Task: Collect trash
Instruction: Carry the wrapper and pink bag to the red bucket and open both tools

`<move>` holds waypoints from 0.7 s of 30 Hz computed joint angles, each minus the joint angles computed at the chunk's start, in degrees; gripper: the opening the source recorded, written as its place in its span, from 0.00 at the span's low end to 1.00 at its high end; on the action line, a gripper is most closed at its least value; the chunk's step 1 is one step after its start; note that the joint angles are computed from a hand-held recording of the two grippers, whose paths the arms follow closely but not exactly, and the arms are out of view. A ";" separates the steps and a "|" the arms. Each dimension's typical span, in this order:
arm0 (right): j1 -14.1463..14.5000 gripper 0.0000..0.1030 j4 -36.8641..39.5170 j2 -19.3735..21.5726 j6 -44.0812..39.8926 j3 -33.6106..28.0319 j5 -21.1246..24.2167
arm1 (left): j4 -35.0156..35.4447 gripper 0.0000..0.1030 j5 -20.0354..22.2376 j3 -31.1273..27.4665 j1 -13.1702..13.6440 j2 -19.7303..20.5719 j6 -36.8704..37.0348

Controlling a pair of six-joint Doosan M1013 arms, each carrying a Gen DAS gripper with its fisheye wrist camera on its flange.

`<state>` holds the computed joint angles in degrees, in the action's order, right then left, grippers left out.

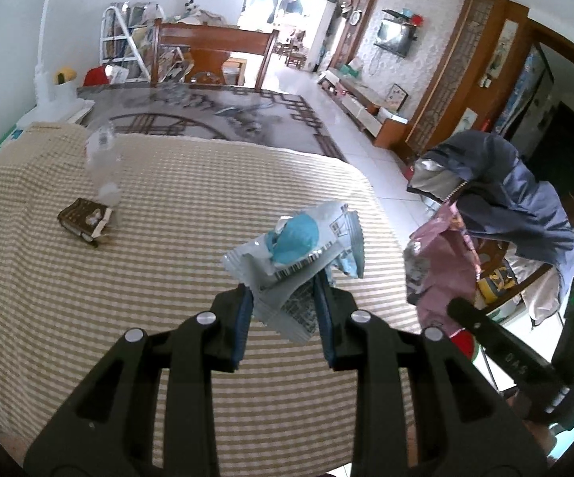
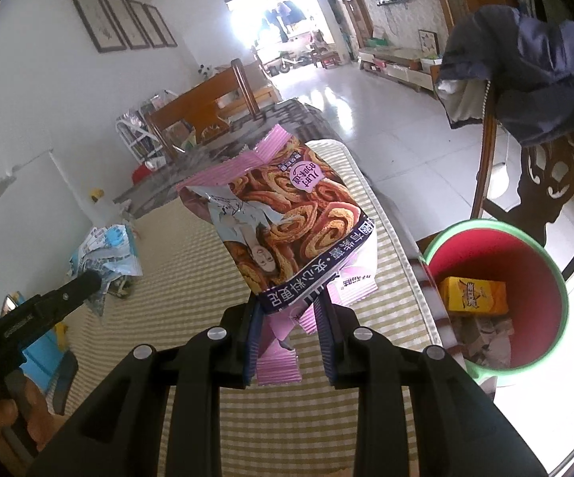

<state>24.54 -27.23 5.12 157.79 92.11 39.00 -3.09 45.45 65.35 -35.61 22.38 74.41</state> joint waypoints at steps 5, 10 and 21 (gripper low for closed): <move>-0.40 0.24 -0.42 -1.21 2.10 1.44 -1.33 | -0.32 0.27 0.65 -0.66 -0.99 0.20 1.04; -0.59 0.24 -0.80 -2.09 4.26 2.36 -2.03 | -0.84 0.27 1.39 -1.26 -1.51 0.50 2.12; -0.95 0.25 -2.46 -3.66 8.13 3.70 -1.67 | -2.23 0.27 2.66 -2.20 -2.51 1.16 4.06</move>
<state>23.59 -29.69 1.46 165.93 95.81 37.33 -5.32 48.10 63.14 -38.12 23.54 78.46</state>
